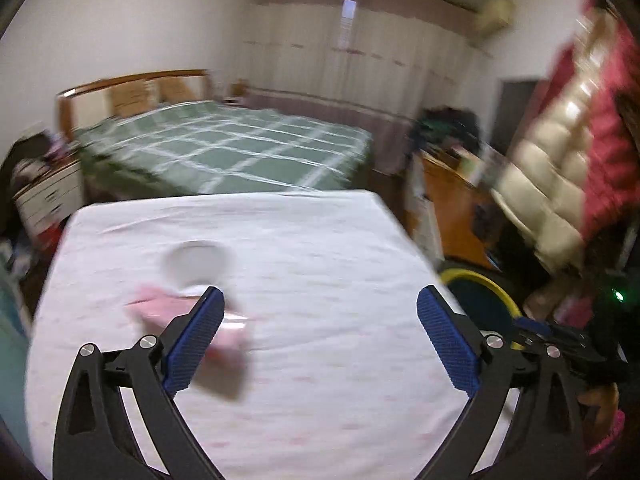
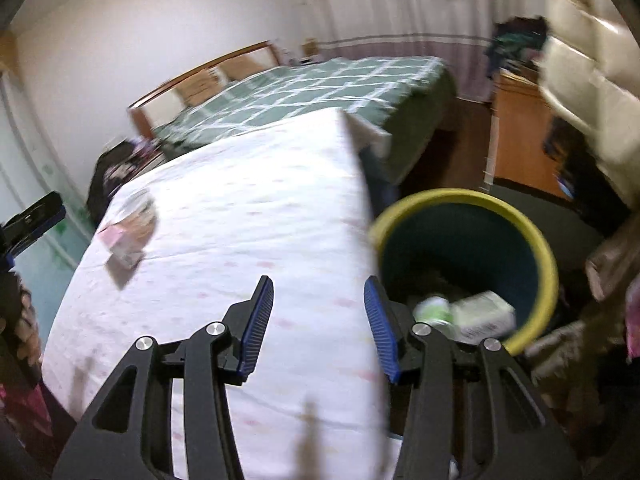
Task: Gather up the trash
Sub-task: 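Grasp the pink strawberry milk carton with the right tool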
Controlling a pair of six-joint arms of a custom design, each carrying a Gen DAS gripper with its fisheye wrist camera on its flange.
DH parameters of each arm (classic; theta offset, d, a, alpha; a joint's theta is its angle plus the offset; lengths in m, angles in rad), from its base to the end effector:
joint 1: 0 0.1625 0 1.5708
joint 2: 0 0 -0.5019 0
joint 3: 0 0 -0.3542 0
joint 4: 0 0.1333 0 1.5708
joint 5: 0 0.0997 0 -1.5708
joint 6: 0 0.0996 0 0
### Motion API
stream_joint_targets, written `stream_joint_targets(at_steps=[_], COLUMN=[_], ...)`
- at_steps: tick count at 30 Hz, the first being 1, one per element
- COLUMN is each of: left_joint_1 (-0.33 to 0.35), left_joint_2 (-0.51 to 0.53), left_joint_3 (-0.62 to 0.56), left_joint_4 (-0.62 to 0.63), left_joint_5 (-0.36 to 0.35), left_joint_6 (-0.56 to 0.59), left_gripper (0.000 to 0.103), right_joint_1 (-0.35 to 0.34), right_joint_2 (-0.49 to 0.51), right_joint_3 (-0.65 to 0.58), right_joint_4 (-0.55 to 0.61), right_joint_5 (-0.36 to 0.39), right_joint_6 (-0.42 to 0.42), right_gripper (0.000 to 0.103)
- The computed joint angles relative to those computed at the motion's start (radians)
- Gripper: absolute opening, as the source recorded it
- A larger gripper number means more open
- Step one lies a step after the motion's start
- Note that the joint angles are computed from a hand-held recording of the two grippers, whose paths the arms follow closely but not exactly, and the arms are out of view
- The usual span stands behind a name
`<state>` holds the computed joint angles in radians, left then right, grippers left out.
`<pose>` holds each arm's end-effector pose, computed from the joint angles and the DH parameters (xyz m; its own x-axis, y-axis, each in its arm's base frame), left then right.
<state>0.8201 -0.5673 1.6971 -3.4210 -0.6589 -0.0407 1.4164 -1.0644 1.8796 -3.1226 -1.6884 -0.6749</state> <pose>-0.3154 -0.6489 0.1318 -0.8237 0.0139 -0.5669 0.4795 0.5506 -0.6833 0.0238 -0.6379 0.3373 -0.8279 -0.2773 0.4876 -0.5166 0.7156 -0.4702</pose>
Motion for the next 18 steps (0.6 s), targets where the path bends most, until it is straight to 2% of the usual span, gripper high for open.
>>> stream_joint_targets(at_steps=[4,5,8,14,16,18], left_joint_1=[0.045,0.062,0.104,0.191,0.202,0.207], left_joint_2=[-0.051,-0.055,-0.059,-0.086,-0.088,-0.084], left_joint_3=[0.079,0.085,0.088,0.143,0.136,0.138], left_joint_4=[-0.179,-0.243,-0.335,-0.451,-0.418,-0.473], left_joint_5=[0.081,0.114,0.152,0.121,0.171,0.168], left_joint_6=[0.082,0.131,0.200,0.176,0.159,0.185], left_gripper=[0.096,0.096,0.096,0.096,0.096,0.096], right_joint_1=[0.071,0.084,0.130,0.211,0.226,0.240], right_joint_2=[0.057,0.067,0.115,0.216,0.239,0.265], right_joint_3=[-0.025,-0.029,-0.063,-0.136,-0.150,-0.172], right_joint_4=[0.019,0.027,0.064,0.151,0.179,0.217], right_joint_5=[-0.009,-0.010,-0.007,-0.015,-0.006,0.008], right_joint_6=[-0.032,-0.036,-0.054,-0.112,-0.142,-0.168], right_gripper=[0.045,0.046,0.046,0.047,0.054,0.057])
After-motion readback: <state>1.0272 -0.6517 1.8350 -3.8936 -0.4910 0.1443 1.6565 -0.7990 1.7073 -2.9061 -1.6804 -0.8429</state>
